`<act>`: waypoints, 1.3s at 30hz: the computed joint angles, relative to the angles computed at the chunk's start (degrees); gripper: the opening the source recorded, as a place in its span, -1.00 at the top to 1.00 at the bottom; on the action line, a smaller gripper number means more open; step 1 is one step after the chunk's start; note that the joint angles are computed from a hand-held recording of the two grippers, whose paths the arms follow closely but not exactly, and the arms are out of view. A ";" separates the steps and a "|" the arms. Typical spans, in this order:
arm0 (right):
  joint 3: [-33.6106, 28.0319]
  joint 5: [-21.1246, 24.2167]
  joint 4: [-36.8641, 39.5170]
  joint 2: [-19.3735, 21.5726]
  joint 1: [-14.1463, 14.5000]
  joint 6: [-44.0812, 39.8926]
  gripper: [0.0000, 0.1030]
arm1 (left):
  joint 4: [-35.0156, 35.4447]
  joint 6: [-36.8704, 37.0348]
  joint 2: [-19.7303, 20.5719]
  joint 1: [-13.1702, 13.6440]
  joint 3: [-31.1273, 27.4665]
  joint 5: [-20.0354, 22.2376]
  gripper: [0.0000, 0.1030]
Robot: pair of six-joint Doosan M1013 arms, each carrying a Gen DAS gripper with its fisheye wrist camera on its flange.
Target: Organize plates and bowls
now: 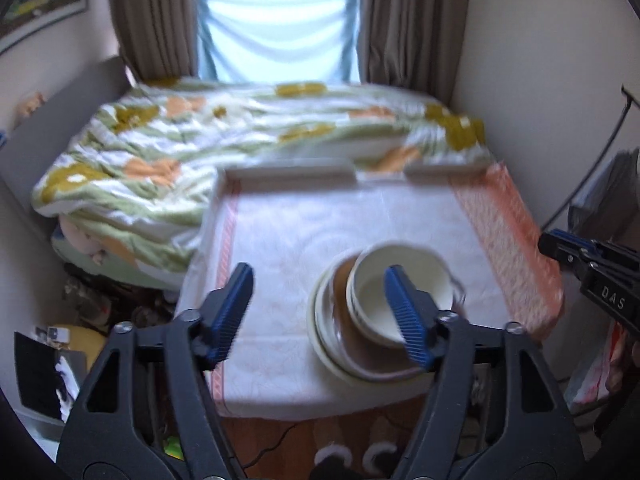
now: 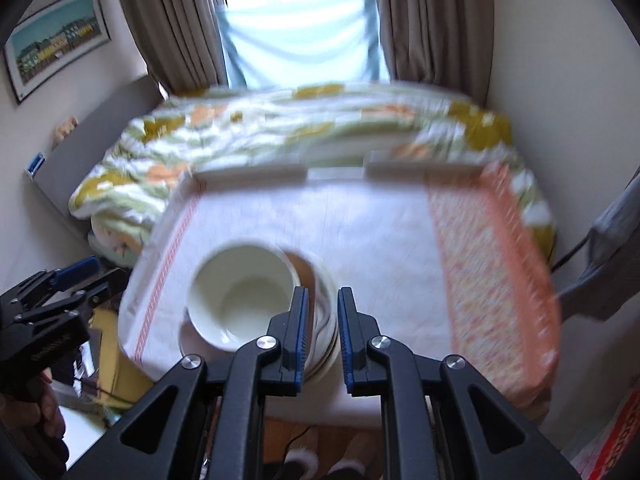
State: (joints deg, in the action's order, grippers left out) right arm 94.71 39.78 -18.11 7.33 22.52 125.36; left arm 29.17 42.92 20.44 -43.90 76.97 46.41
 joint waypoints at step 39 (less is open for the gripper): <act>3.10 -7.15 -33.39 -7.29 1.77 28.03 -0.93 | 31.78 -23.38 -2.95 -6.50 0.24 -1.44 -1.00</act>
